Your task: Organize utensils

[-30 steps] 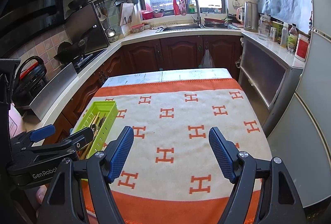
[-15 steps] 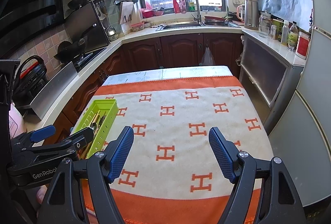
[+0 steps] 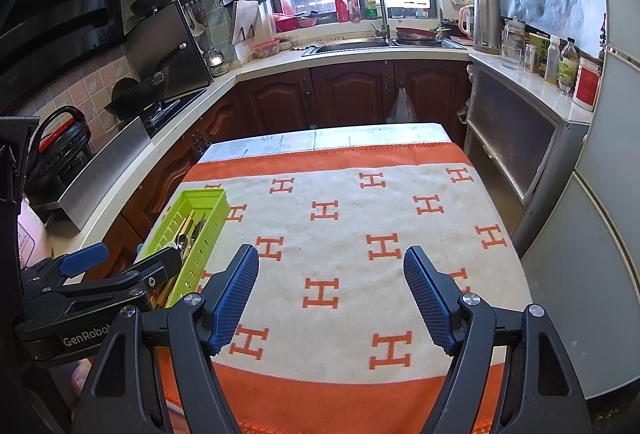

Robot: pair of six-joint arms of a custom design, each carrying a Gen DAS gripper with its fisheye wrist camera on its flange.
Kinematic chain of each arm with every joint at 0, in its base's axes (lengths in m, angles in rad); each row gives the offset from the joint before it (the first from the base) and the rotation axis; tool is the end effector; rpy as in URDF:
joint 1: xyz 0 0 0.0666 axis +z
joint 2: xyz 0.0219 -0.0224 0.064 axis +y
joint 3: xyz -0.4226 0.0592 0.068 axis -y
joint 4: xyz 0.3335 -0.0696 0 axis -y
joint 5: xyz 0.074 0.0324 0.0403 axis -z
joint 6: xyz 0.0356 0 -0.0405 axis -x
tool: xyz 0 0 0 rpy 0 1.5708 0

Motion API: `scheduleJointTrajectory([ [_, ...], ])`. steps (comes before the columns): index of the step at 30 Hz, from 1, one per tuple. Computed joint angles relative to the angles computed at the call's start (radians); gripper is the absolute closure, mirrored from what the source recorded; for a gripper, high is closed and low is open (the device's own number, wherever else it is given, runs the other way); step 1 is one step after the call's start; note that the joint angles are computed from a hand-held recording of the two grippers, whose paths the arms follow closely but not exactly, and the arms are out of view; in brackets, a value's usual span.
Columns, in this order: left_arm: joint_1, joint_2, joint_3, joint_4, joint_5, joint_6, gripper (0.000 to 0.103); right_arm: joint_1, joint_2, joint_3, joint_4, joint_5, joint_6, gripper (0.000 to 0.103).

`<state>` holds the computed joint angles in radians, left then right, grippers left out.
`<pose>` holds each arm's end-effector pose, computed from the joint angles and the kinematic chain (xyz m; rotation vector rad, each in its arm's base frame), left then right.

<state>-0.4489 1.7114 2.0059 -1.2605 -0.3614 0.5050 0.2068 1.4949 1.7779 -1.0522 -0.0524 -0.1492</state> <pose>0.4814 -0.2183 0.5479 -0.2079 2.4405 0.0467 0.4464 0.0952 0.5739 -0.0938 2.3491 0.2370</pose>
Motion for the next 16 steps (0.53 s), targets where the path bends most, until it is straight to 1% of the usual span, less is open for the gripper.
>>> scheduleJointTrajectory([
  [10,-0.004,0.005,0.005,-0.008,-0.001,0.003,0.001,-0.003,0.003,0.002,-0.002,-0.006,0.000,0.027],
  [13,-0.002,0.009,0.013,-0.013,0.001,0.003,0.001,0.005,-0.009,-0.029,0.014,-0.006,-0.009,0.027],
  [16,-0.005,0.015,0.021,-0.022,-0.005,0.005,0.001,0.000,0.002,-0.010,0.004,-0.007,-0.003,0.027],
])
